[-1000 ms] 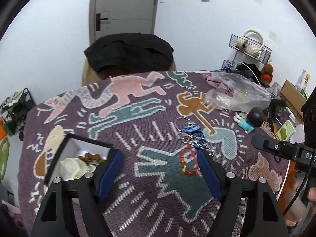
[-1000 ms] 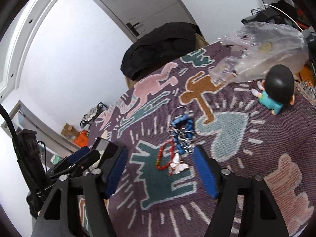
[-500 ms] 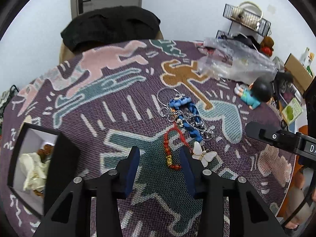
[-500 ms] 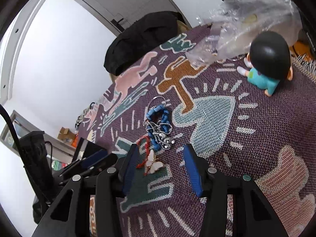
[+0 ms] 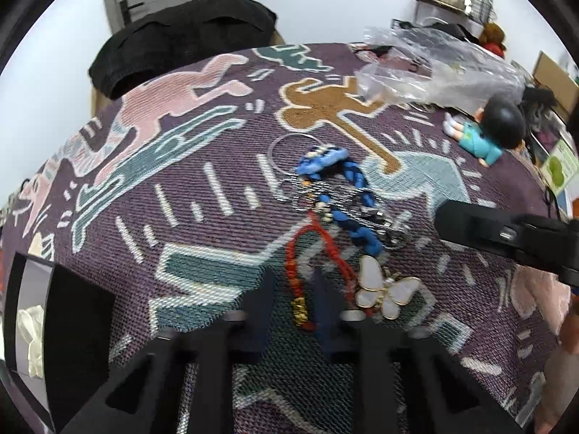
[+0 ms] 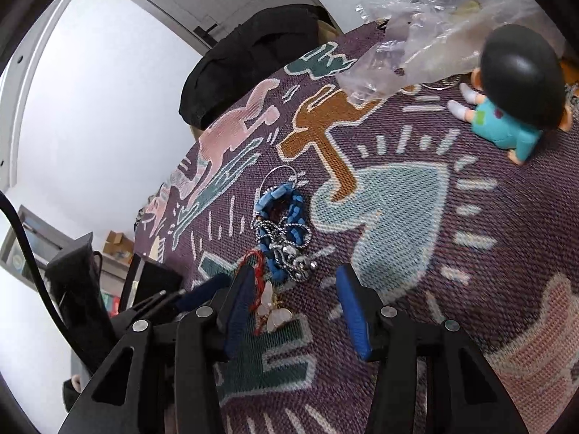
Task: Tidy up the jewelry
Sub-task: 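Grasp the red string with gold charm using the left gripper, then carry the red string toward the black box with the left gripper while the right grasps a chain keychain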
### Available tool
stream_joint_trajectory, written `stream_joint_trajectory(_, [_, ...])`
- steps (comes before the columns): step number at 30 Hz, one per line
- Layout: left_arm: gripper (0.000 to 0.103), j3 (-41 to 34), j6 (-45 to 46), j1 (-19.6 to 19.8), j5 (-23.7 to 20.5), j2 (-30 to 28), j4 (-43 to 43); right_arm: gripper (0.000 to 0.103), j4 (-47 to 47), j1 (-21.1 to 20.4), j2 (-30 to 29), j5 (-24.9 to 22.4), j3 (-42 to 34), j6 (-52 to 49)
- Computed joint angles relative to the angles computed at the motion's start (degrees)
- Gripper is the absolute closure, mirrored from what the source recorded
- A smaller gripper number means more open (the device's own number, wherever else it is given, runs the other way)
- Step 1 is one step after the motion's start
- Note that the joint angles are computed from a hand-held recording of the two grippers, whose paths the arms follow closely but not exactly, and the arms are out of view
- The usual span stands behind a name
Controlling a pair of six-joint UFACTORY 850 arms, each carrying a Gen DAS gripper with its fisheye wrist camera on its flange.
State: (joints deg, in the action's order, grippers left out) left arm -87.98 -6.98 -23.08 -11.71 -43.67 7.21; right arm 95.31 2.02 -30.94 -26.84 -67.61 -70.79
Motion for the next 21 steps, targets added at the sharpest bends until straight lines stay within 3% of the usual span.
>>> stream_joint_trajectory(11, [0.096,3.4,-0.6,1.7,2.6,3.2,-1.3,0.054,-13.7,2.2,-3.2,4.1,-6.0,11.1])
stream_joint_trajectory(16, [0.096,4.9,6.6,3.3,3.9,5.1,-10.4,0.054,-22.7,3.1,-4.3,6.9,-8.0,18.4])
stream_joint_trajectory(21, [0.096,6.3,15.5,4.5,4.8,6.7,-20.4,0.063,-37.0,4.6,-5.6,8.3,-10.3,29.7])
